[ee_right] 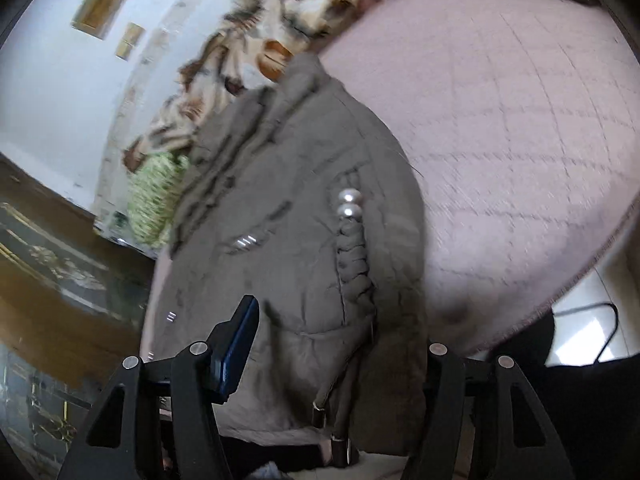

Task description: Fold large clothes

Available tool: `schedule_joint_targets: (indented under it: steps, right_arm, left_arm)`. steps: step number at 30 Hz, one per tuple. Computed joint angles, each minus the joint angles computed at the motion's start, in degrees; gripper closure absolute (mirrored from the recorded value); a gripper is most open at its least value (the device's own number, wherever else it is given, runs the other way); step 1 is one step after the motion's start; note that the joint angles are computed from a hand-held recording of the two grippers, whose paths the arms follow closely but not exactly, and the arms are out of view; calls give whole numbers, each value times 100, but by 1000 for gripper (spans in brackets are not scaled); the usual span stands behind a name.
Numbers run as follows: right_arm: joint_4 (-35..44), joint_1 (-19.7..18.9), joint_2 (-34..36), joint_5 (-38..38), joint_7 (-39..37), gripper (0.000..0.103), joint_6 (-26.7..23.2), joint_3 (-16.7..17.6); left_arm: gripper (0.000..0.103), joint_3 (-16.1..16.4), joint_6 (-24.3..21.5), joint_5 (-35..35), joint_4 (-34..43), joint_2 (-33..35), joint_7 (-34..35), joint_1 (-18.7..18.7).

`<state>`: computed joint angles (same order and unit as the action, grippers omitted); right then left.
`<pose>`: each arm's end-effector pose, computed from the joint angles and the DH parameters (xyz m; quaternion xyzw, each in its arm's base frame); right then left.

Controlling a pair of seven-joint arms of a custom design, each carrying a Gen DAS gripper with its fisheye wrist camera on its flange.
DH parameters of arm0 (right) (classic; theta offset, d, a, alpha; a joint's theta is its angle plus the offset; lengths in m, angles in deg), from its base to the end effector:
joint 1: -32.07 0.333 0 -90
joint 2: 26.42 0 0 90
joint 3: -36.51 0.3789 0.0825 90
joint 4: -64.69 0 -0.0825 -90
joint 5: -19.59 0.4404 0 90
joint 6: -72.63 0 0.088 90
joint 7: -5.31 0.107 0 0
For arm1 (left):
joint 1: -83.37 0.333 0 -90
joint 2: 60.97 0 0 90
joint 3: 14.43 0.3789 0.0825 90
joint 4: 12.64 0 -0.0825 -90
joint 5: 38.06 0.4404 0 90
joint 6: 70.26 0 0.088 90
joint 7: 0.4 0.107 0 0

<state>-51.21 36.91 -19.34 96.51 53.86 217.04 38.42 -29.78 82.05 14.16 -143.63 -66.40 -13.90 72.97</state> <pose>0.6566 0.0679 0.4548 -0.5644 0.6759 0.0812 0.4669 0.5056 -0.2715 0.4617 -0.8298 0.4253 -0.2908 0.2144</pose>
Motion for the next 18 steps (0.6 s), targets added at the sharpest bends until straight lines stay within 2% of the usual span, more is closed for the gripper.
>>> schedule_joint_targets:
  steps: [1, 3, 5, 6, 7, 9, 10, 11, 13, 14, 15, 16, 18]
  right_arm:
    - [4, -2, 16, 12, 32, 39, 26, -3]
    - [36, 79, 145, -710, 784, 46, 241, -33]
    - [25, 76, 147, -841, 896, 46, 357, 22]
    - [36, 67, 135, -891, 836, 47, 331, 50]
    - [48, 20, 116, -681, 546, 52, 211, 95]
    - [26, -57, 17, 90, -272, 57, -28, 157]
    - [29, -23, -5, 153, -411, 57, 9, 144]
    - [45, 43, 18, -30, -309, 57, 131, 126]
    - [87, 214, 201, -878, 510, 58, 262, 4]
    - [104, 129, 235, -946, 644, 58, 247, 74]
    - [110, 99, 223, -871, 611, 60, 257, 100]
    - [102, 88, 200, -797, 479, 68, 302, 134]
    - [48, 154, 147, -812, 278, 71, 576, 190]
  left_arm:
    - [36, 2, -4, 10, -6, 3, -34, 6]
    - [37, 8, 2, 20, 8, 31, -79, 11]
    - [37, -7, -76, 78, 48, 61, -131, -1]
    - [37, -5, -108, 94, 72, 82, -115, -13]
    - [37, -18, -205, 102, 118, 105, -61, -42]
    - [37, -12, -281, 158, 191, 159, -27, -79]
    - [37, -10, -334, 185, 208, 169, -24, -103]
    - [37, -10, -407, 210, 246, 201, -24, -126]
    - [37, 12, -493, 237, 300, 250, -11, -165]
    - [37, 13, -578, 274, 338, 282, -27, -189]
    - [33, 17, -651, 307, 369, 310, -43, -215]
    - [25, 17, -760, 321, 417, 351, -53, -247]
    - [22, 25, -962, 329, 535, 454, 30, -322]
